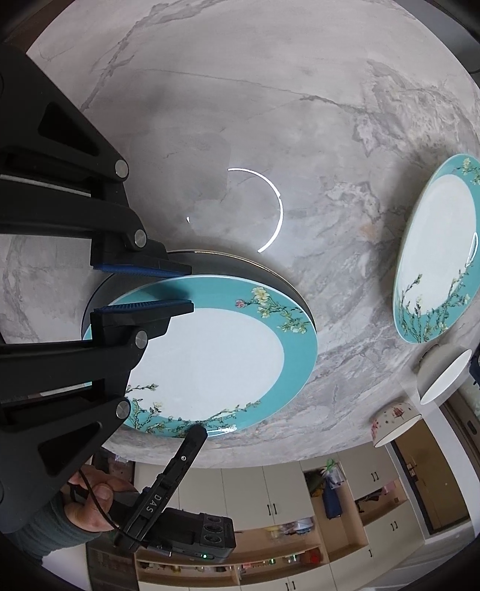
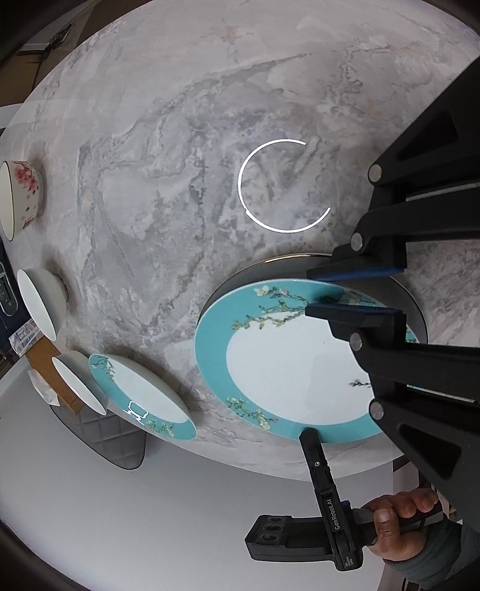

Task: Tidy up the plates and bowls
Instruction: 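Lift the teal plate with both tools and carry it over the grey plate, then lower the teal plate onto the grey plate and open both tools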

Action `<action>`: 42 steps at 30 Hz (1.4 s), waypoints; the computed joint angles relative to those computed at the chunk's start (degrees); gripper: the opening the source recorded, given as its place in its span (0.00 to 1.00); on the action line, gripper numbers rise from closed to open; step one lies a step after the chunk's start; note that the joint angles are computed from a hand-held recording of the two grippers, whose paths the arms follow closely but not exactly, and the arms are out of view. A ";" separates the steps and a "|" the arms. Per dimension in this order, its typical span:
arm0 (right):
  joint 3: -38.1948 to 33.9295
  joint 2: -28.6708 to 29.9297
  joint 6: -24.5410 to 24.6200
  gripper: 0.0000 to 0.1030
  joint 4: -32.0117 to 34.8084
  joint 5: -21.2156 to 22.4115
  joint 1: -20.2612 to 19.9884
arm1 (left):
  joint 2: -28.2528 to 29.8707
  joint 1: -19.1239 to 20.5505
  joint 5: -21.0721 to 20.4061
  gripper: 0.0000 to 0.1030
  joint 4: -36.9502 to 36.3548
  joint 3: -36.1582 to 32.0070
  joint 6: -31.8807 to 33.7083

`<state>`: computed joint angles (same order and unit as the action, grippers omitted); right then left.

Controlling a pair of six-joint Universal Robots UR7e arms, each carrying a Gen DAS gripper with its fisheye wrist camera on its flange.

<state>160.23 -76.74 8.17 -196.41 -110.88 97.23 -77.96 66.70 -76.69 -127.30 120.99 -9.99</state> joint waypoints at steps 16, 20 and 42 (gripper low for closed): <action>-2.11 2.91 -0.92 0.18 1.85 -6.17 4.17 | 0.98 -0.49 1.40 0.11 0.11 -0.36 0.91; -4.41 4.86 -0.66 0.22 5.68 -12.11 8.34 | 1.29 -0.94 2.22 0.12 0.55 -0.58 0.94; -6.26 0.57 0.96 0.86 10.77 -18.67 12.86 | -0.35 -2.98 3.60 0.74 0.69 -0.95 -2.78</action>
